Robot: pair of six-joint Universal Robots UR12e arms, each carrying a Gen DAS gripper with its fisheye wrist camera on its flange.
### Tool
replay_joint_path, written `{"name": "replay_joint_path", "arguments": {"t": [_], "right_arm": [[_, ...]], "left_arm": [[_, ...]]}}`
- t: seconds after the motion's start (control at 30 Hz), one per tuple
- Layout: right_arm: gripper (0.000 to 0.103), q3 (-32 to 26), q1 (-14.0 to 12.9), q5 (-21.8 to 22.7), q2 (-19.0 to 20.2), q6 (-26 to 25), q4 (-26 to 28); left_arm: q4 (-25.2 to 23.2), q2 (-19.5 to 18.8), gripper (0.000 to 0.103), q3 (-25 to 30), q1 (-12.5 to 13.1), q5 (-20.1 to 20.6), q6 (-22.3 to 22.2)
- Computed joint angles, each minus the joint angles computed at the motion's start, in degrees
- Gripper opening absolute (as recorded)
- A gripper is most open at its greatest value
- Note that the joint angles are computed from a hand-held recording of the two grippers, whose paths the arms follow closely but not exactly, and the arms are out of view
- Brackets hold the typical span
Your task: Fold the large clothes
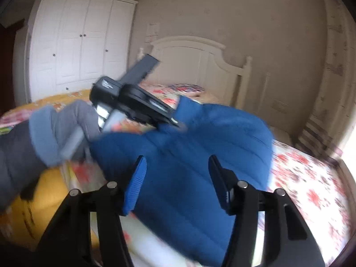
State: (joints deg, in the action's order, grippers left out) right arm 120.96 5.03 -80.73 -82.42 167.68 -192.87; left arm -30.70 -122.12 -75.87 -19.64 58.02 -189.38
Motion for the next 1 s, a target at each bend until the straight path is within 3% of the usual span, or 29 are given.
{"name": "replay_joint_path", "arguments": {"t": [0.07, 0.13, 0.2, 0.27, 0.33, 0.37, 0.43, 0.57, 0.63, 0.73, 0.83, 0.9, 1.0], "right_arm": [[0.057, -2.7, 2.3, -1.1, 2.4, -4.1, 6.3], [0.059, -4.1, 5.0, -7.7, 5.4, -9.3, 7.0], [0.059, -4.5, 5.9, -9.9, 6.8, -10.6, 5.8], [0.059, -5.0, 5.7, -9.5, 6.7, -9.9, 7.3], [0.059, -5.1, 5.7, -9.4, 6.9, -10.5, 7.3], [0.059, -5.1, 5.9, -10.1, 7.2, -10.7, 6.6], [0.059, -4.8, 6.1, -10.6, 7.5, -10.6, 5.4], [0.059, -4.3, 6.0, -10.3, 7.0, -10.2, 5.1], [0.059, -4.1, 5.8, -9.0, 6.6, -10.3, 5.4], [0.056, -3.8, 3.4, -1.3, 3.5, -11.5, 12.0], [0.052, -2.6, -1.4, 7.9, -0.3, -12.7, 15.1], [0.046, -3.4, -4.8, 10.5, -1.0, -10.0, 14.8], [0.045, -7.5, -9.8, 13.0, 0.7, -0.9, 15.3]], "left_arm": [[-1.1, 0.4, 0.040, 0.0, 0.4, 0.7, -1.9], [-0.6, 1.7, 0.043, -0.6, 0.2, 6.1, -4.1], [3.6, 3.5, 0.043, -1.9, -0.6, 13.3, -5.1], [11.1, 5.0, 0.044, -3.5, -1.0, 13.9, -5.7], [14.5, 5.4, 0.045, -3.3, -2.1, 13.9, -2.7], [13.9, 5.1, 0.050, -2.4, -3.2, 15.1, 0.2], [8.2, 3.4, 0.051, 0.7, -4.8, 17.6, 3.4], [-1.6, -2.3, 0.052, 6.4, -5.9, 23.7, 3.1], [1.7, -3.2, 0.056, 5.1, -5.2, 21.4, 2.9], [1.5, -2.8, 0.056, 4.7, -5.3, 22.0, 4.6], [-0.1, -3.0, 0.056, 5.6, -5.6, 22.5, 5.8], [0.4, -3.0, 0.058, 5.4, -5.7, 22.6, 5.7], [3.1, -2.9, 0.058, 4.3, -5.7, 22.9, 5.3]]}}
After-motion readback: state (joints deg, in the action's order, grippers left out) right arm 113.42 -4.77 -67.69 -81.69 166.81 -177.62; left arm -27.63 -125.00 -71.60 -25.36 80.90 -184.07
